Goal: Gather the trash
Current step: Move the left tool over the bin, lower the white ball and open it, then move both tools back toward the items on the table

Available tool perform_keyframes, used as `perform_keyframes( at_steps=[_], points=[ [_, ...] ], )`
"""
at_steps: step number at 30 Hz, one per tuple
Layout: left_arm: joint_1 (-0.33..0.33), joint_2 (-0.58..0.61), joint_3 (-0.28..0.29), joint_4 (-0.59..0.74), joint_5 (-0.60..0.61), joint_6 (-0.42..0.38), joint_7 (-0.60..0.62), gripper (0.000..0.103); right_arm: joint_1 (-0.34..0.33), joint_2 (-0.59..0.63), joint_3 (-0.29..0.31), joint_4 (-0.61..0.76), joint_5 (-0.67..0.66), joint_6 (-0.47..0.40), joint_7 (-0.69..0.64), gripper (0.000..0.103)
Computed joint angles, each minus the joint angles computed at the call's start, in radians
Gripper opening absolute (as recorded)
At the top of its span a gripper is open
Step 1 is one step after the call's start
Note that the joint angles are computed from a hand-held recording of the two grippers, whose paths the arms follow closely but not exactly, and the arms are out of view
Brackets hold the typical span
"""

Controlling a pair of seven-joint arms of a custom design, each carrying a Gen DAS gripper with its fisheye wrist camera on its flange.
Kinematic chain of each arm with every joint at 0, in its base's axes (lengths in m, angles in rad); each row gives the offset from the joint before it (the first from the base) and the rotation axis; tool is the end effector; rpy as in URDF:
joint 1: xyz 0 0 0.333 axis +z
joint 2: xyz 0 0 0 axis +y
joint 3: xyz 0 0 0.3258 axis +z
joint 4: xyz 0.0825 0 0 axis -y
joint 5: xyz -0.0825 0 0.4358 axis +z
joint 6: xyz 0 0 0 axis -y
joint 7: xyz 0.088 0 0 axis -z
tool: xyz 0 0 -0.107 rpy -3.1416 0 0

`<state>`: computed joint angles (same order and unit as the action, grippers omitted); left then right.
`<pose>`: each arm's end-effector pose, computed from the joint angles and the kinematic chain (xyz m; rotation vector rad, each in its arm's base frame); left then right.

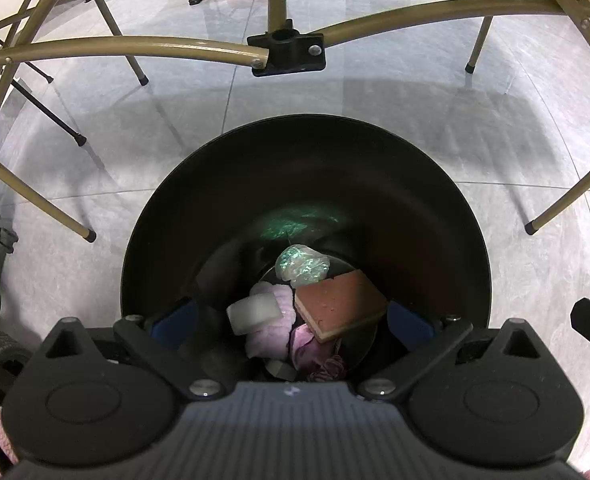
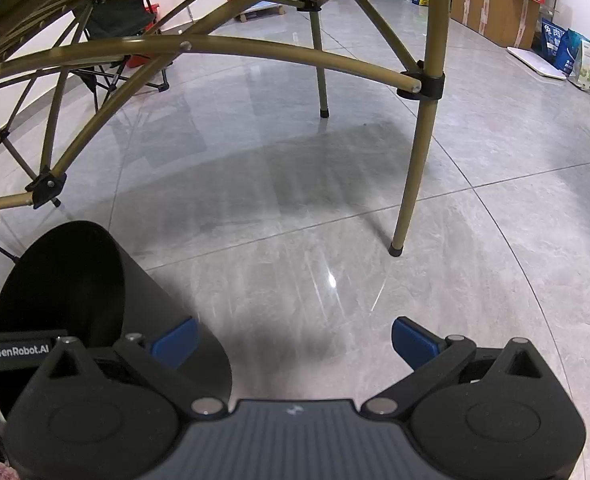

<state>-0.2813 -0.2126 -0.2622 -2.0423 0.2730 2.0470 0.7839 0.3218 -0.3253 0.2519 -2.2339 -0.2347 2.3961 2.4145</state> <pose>0.4870 -0.2871 0.5500 -2.1160 1.8335 -0.2362 0.4515 0.3013 0.5427 -1.7583 2.0005 -0.4278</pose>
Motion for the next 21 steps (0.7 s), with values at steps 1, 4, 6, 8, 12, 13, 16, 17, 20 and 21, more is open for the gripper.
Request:
perform_keyframes(
  at_steps=[1,4,6,8,12,13,16,17,20,21],
  points=[
    [0.0,-0.001,0.0,-0.001,0.0,0.002,0.002,0.103,0.001,0.0,-0.001,0.0,0.001,-0.001,-0.001,0.103],
    [0.0,-0.002,0.0,0.0,0.003,0.002,0.001,0.103,0.001,0.0,-0.001,0.001,0.002,-0.002,-0.003,0.103],
    [0.0,-0.005,0.0,-0.002,0.006,0.005,0.001,0.103,0.001,0.0,-0.001,0.001,0.0,-0.001,-0.001,0.103],
    [0.0,-0.007,-0.002,-0.003,0.008,0.007,-0.002,0.103,0.0,-0.001,0.002,0.003,-0.003,-0.001,0.004,0.103],
    [0.0,-0.022,-0.002,-0.012,0.013,0.016,-0.008,0.103,0.002,0.001,0.006,0.01,-0.01,0.0,0.008,0.103],
    [0.0,-0.026,-0.002,-0.014,0.016,0.018,-0.01,0.103,0.003,-0.001,0.006,0.009,-0.011,0.001,0.008,0.103],
    [0.003,-0.046,-0.001,-0.024,0.022,0.033,-0.017,0.103,0.001,-0.007,0.008,0.007,-0.019,0.006,0.013,0.103],
    [0.003,-0.053,-0.001,-0.03,0.023,0.039,-0.019,0.103,0.001,-0.009,0.009,0.006,-0.021,0.009,0.014,0.103],
    [0.007,-0.078,-0.001,-0.045,0.032,0.057,-0.024,0.103,-0.002,-0.016,0.015,0.003,-0.035,0.023,0.019,0.103],
    [0.008,-0.089,-0.001,-0.052,0.034,0.066,-0.025,0.103,-0.004,-0.019,0.018,0.002,-0.042,0.027,0.023,0.103]
  ],
)
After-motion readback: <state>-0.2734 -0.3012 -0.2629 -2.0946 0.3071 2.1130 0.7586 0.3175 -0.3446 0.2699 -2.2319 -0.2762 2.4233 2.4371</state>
